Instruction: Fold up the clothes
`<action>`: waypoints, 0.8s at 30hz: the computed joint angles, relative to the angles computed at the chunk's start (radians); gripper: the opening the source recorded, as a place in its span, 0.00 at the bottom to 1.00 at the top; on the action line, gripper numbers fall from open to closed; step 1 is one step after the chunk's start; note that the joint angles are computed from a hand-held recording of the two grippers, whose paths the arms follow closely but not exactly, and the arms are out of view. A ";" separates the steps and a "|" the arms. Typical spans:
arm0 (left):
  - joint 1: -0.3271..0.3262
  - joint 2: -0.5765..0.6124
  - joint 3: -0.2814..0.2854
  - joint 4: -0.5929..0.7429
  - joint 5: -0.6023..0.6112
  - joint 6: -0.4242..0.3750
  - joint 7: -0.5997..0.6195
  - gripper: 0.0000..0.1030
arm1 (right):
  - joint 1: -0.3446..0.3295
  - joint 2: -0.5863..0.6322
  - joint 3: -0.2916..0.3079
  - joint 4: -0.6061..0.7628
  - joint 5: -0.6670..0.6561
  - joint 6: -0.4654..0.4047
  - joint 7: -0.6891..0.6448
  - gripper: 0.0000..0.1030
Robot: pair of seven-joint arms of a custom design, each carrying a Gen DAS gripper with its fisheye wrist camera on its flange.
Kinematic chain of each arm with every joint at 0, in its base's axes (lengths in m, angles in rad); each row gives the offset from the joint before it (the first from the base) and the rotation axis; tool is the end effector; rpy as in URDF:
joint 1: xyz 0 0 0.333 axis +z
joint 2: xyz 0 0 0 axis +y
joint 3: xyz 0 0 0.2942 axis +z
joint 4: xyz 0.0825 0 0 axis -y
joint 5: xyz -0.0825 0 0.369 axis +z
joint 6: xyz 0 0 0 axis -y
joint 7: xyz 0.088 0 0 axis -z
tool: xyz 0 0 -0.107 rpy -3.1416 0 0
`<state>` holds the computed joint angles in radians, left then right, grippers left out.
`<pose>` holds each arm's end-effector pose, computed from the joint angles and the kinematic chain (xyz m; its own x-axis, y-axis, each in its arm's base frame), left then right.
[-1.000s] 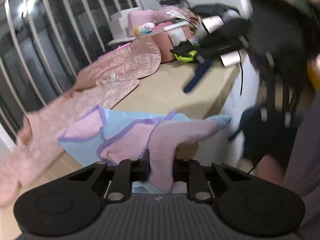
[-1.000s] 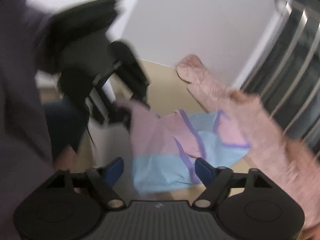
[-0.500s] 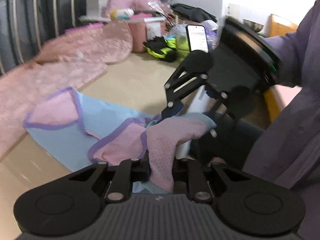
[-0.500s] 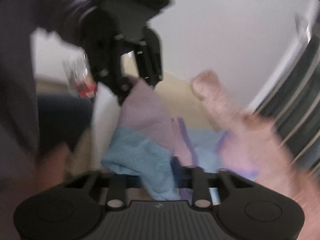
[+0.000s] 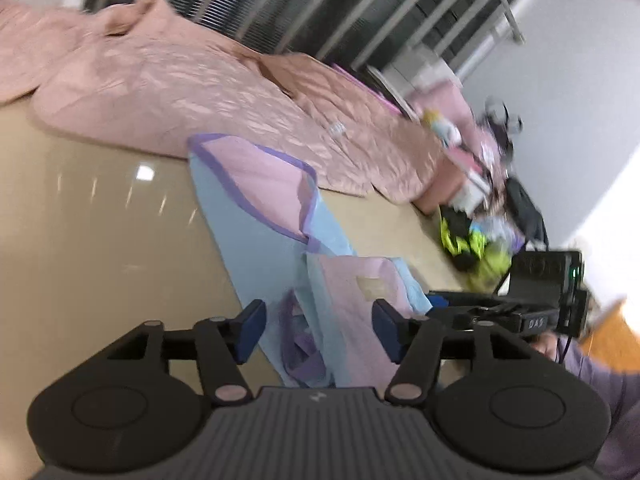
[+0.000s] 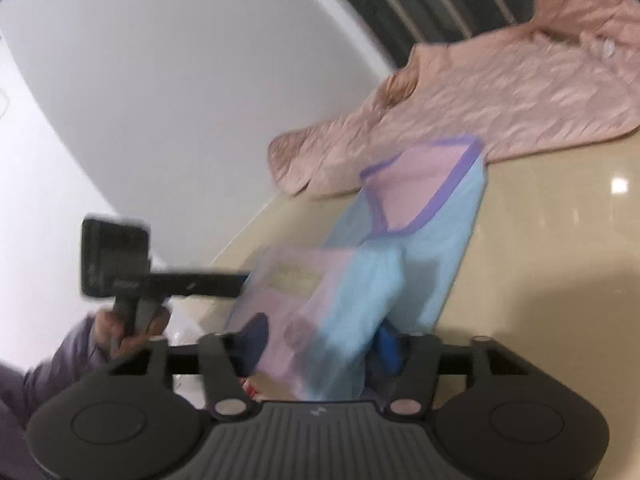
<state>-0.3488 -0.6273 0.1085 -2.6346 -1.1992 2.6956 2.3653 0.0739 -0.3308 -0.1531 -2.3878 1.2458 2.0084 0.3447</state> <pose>0.3882 -0.0612 0.4891 -0.3084 -0.7664 0.5635 -0.7278 -0.1913 -0.6585 0.4518 0.0180 0.4643 0.6274 -0.5028 -0.5946 -0.7187 -0.0800 -0.6907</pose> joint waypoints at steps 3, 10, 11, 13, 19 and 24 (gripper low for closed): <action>-0.015 0.009 -0.043 -0.011 -0.070 0.085 -0.047 0.59 | 0.003 0.004 0.012 -0.007 0.017 0.039 0.046 0.55; -0.054 0.072 -0.088 0.037 -0.184 0.277 -0.125 0.36 | 0.028 -0.063 0.030 -0.076 0.118 0.200 0.073 0.55; -0.035 0.087 -0.110 0.043 -0.130 0.284 -0.173 0.27 | 0.037 -0.076 0.034 -0.085 0.139 0.229 0.053 0.50; 0.027 0.119 -0.184 0.041 0.037 0.311 -0.332 0.16 | 0.052 -0.077 0.054 -0.080 0.133 0.292 0.063 0.30; 0.252 0.128 -0.435 0.002 0.392 0.389 -0.670 0.10 | 0.118 -0.067 0.144 -0.094 0.033 0.587 0.130 0.17; 0.292 0.057 -0.489 -0.042 0.498 0.459 -0.756 0.31 | 0.194 -0.150 0.133 -0.151 0.079 0.783 0.050 0.26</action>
